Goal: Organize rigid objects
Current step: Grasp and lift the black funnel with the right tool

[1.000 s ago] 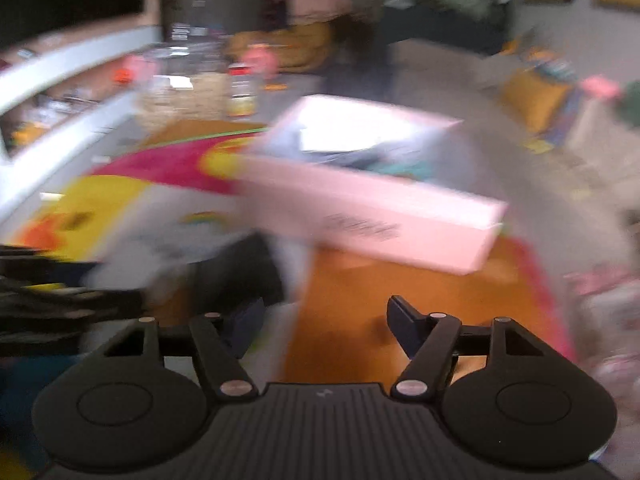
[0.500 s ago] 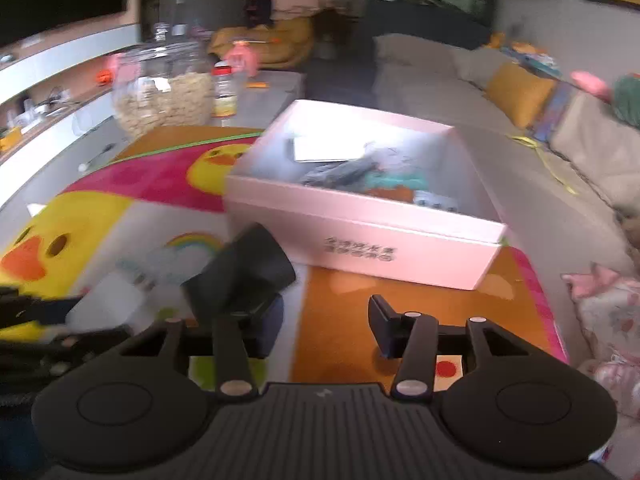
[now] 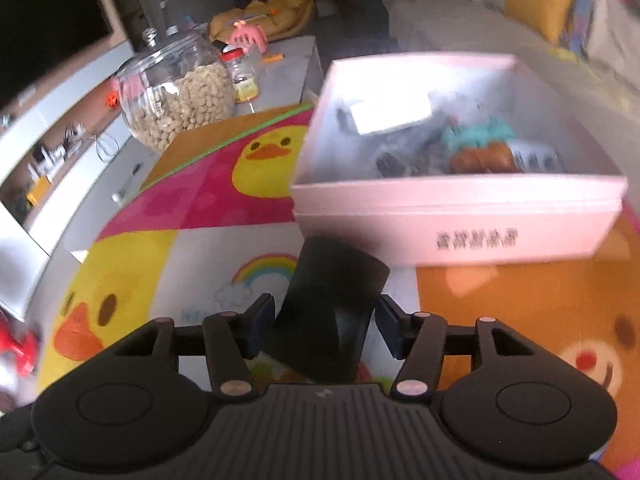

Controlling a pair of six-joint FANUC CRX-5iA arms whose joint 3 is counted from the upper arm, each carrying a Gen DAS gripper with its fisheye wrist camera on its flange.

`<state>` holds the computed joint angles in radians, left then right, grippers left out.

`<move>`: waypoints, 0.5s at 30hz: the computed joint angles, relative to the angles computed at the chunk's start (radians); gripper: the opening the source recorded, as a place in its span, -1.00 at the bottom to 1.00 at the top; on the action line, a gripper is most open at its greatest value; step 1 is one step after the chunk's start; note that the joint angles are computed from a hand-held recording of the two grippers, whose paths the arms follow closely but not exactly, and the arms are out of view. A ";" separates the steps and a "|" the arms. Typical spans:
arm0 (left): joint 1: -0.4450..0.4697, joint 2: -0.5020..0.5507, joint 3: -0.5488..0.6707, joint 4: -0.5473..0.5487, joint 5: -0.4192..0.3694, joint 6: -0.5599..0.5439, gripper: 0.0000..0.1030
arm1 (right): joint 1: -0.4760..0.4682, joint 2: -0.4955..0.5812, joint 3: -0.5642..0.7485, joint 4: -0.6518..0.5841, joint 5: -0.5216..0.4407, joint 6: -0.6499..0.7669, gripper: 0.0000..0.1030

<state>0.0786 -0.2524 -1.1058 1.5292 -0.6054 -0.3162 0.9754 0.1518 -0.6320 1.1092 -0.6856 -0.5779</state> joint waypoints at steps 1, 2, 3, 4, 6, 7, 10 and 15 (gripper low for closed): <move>0.002 0.002 0.001 0.000 -0.003 -0.001 0.03 | 0.011 0.006 0.006 -0.004 -0.020 0.034 0.01; 0.005 0.004 0.001 0.000 -0.006 -0.001 0.03 | 0.020 0.004 0.001 0.002 -0.032 0.053 -0.04; 0.007 0.006 0.002 -0.001 -0.010 -0.002 0.03 | 0.027 -0.008 -0.011 -0.001 -0.032 0.073 -0.17; 0.010 0.007 0.002 0.000 -0.013 -0.003 0.03 | 0.032 -0.026 -0.028 -0.008 -0.022 0.086 -0.31; 0.017 0.011 0.003 0.000 -0.024 -0.004 0.04 | 0.045 -0.069 -0.067 -0.025 -0.019 0.104 -0.32; 0.023 0.014 0.004 -0.005 -0.030 -0.001 0.04 | 0.055 -0.090 -0.085 -0.038 -0.025 0.116 -0.32; 0.040 0.020 0.008 -0.020 -0.051 0.005 0.04 | 0.099 -0.144 -0.141 -0.060 -0.085 0.124 -0.32; 0.030 0.019 -0.001 0.013 -0.052 -0.020 0.04 | 0.163 -0.165 -0.187 -0.038 -0.225 0.132 -0.14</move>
<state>0.1089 -0.2329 -1.1067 1.5427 -0.6570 -0.3362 1.1380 -0.0132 -0.8188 1.0710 -0.9104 -0.4458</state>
